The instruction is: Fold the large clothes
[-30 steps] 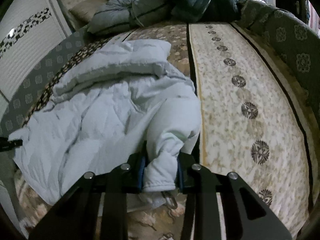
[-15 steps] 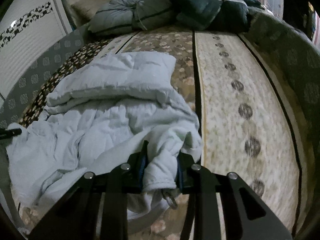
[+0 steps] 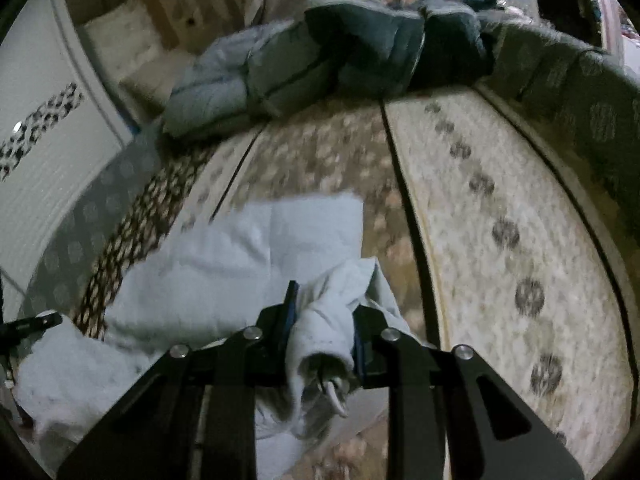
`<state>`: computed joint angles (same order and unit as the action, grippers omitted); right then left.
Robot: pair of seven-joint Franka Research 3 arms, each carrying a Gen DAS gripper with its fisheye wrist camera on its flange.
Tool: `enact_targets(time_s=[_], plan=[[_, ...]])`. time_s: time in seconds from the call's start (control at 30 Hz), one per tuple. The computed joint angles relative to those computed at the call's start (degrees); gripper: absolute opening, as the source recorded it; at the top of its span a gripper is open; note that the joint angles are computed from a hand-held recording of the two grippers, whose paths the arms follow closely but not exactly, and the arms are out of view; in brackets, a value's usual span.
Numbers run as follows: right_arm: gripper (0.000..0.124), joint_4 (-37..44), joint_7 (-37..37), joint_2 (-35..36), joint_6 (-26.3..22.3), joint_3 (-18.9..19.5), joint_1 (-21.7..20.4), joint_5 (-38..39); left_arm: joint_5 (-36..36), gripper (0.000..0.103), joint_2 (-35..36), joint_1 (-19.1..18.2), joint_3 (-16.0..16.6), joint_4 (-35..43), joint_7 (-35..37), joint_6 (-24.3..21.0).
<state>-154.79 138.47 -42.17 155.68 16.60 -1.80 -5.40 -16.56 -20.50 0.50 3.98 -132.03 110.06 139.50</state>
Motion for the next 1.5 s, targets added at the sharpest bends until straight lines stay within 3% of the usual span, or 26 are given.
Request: enact_targets(time_s=[0.13,0.27,0.33,0.43,0.53,0.63,0.77,0.93,1.0,1.03,1.07,1.13,1.3,1.5], plan=[[0.023,5.51,1.86,5.92,1.42,0.4,-4.71,-2.1,-2.37,0.019,5.73,0.06,-0.48,7.31,-3.36,0.39],[0.023,12.13,2.09,15.89,0.86,-1.47,-6.07,-3.65,-3.39,0.02,15.14,1.56,-2.19,16.8,-6.67,-1.21],[0.023,14.53,0.34,21.55,1.3,-4.97,-3.61,-2.04,1.71,0.02,21.76,2.73,-4.3,22.16,-11.59,-2.61],[0.023,17.37,-1.66,27.71,-0.07,-8.37,-0.6,-0.8,11.51,0.02,26.62,2.77,-6.97,23.83,-15.55,-0.76],[0.023,17.19,-1.15,29.51,1.27,-10.05,1.17,-1.54,13.74,0.02,28.82,3.53,-8.33,24.25,-16.83,0.09],[0.023,16.75,-1.17,29.28,1.16,-10.94,2.27,-2.17,12.12,0.021,29.05,4.61,-9.23,24.51,-16.47,-0.2],[0.027,17.62,-5.05,28.26,-2.55,-12.76,4.12,0.68,11.31,0.024,28.28,5.26,-9.57,25.62,-15.96,-3.16],[0.056,16.41,-14.46,24.83,-1.38,-17.74,7.87,15.95,12.11,0.038,27.96,5.03,-9.42,30.13,-18.44,-9.74],[0.072,16.23,-13.49,23.05,-1.55,-16.4,6.1,16.1,10.88,0.048,28.09,5.16,-9.53,32.1,-18.13,-12.02],[0.075,15.96,-12.96,21.39,-1.2,-15.46,4.88,14.74,9.8,0.058,27.87,5.34,-9.59,32.92,-17.52,-12.87],[0.082,15.71,-13.2,20.28,-0.66,-14.98,4.32,14.21,9.89,0.078,27.01,5.28,-9.56,32.5,-17.35,-11.7],[0.09,15.62,-13.14,18.31,-0.5,-13.58,2.73,12.23,14.14,0.1,23.88,4.44,-9.29,29.35,-19.04,-5.33],[0.1,12.65,-8.13,11.8,-3.98,-5.72,-4.82,-2.57,12.32,0.1,18.92,4.56,-8.17,24.79,-13.58,-1.9],[0.1,3.35,-10.73,5.7,-5.79,-5.59,-2.64,-4.83,10.89,0.1,13.73,5.51,-4.74,11.94,-2.75,4.68]])
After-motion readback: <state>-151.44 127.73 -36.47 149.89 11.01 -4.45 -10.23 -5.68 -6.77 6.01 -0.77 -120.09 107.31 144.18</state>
